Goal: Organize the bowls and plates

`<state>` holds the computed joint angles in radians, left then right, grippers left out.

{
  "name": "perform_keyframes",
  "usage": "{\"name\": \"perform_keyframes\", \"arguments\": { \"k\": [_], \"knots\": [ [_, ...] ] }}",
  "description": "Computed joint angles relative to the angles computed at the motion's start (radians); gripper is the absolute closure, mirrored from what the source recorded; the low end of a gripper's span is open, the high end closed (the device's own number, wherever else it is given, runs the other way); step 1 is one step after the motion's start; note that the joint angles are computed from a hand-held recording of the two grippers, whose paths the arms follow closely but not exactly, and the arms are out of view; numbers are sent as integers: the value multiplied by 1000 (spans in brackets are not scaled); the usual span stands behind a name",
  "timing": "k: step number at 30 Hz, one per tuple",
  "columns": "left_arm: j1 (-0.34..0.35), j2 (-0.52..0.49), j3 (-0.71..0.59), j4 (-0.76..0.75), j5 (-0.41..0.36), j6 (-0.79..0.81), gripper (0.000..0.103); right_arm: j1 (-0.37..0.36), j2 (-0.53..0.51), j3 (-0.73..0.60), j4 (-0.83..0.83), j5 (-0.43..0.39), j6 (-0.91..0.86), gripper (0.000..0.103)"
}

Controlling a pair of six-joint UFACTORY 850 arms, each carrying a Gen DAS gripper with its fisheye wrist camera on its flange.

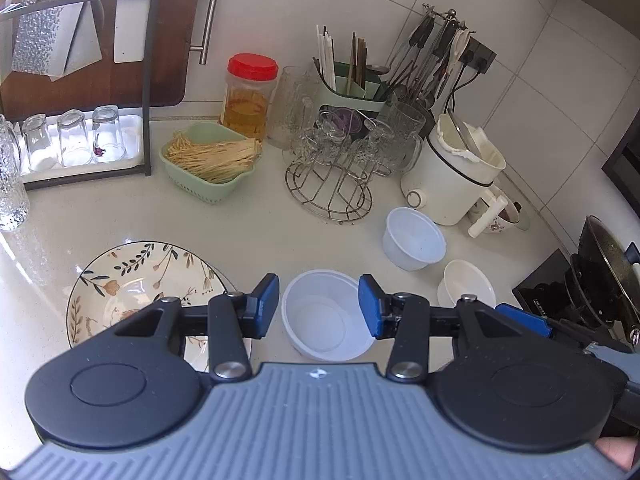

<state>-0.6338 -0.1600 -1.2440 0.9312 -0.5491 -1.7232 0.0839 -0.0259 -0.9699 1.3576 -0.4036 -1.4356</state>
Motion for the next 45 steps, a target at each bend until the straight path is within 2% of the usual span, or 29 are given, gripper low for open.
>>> {"name": "perform_keyframes", "arguments": {
  "k": [11,21,30,34,40,45],
  "knots": [
    [43,-80,-85,-152,97,214,53,1,-16,-16,-43,51,80,41],
    [72,-189,-213,-322,112,438,53,-27,-77,-69,-52,59,127,41],
    [112,-321,-376,-517,100,671,53,-40,-165,-158,-109,71,209,41],
    [130,-395,-470,-612,85,767,49,-45,-219,-220,-183,73,286,41],
    [149,-518,-629,-688,24,850,41,-56,-304,-315,-323,53,419,41],
    [173,-608,-747,-762,-30,893,40,-66,-378,-401,-464,21,558,41]
  ]
}}
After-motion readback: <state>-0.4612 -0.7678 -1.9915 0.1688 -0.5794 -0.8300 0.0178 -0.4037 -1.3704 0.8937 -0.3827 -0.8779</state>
